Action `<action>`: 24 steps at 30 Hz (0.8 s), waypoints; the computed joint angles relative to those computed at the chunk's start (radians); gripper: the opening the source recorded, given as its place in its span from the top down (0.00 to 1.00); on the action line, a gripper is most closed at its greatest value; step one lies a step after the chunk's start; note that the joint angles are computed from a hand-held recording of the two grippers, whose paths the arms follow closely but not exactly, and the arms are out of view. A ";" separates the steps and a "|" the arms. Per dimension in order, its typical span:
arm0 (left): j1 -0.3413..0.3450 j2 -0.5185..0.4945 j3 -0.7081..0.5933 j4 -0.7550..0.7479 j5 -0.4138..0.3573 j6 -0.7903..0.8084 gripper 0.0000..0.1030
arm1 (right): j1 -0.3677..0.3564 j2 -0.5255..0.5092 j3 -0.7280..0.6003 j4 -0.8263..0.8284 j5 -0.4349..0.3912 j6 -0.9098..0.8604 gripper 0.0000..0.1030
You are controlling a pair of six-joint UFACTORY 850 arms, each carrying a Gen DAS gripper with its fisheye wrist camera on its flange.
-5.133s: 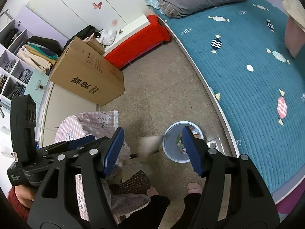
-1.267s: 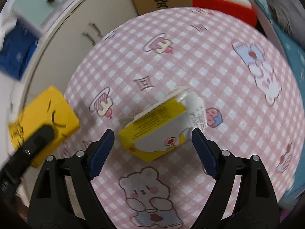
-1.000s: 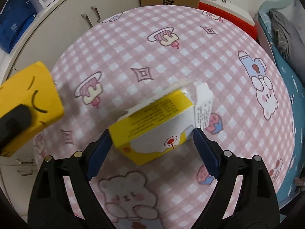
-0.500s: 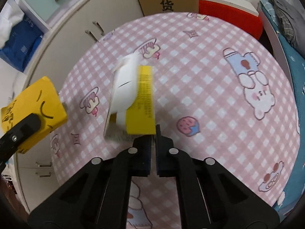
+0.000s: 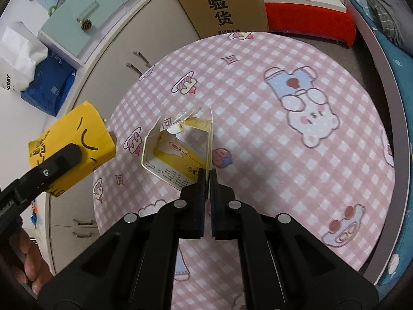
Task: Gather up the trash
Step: 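Carry the yellow bag and juice carton over the blue bin with both grippers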
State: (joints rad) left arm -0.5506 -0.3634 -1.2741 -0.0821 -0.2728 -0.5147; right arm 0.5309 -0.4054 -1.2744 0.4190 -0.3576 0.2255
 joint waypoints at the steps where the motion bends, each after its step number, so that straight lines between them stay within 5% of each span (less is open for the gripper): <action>1: -0.008 -0.002 -0.006 0.010 -0.002 -0.017 0.98 | -0.007 0.015 0.016 0.025 0.004 -0.029 0.97; 15: -0.140 -0.085 -0.147 0.282 -0.065 -0.368 0.98 | -0.140 0.209 0.246 0.422 0.030 -0.460 0.97; 24: -0.274 -0.284 -0.447 0.283 -0.153 -0.402 0.98 | -0.384 0.377 0.419 0.492 -0.043 -0.653 0.97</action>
State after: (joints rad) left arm -0.8251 -0.6479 -1.7209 0.2004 -0.4254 -0.9172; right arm 0.1471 -0.0282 -0.8554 0.9113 -0.4003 -0.4275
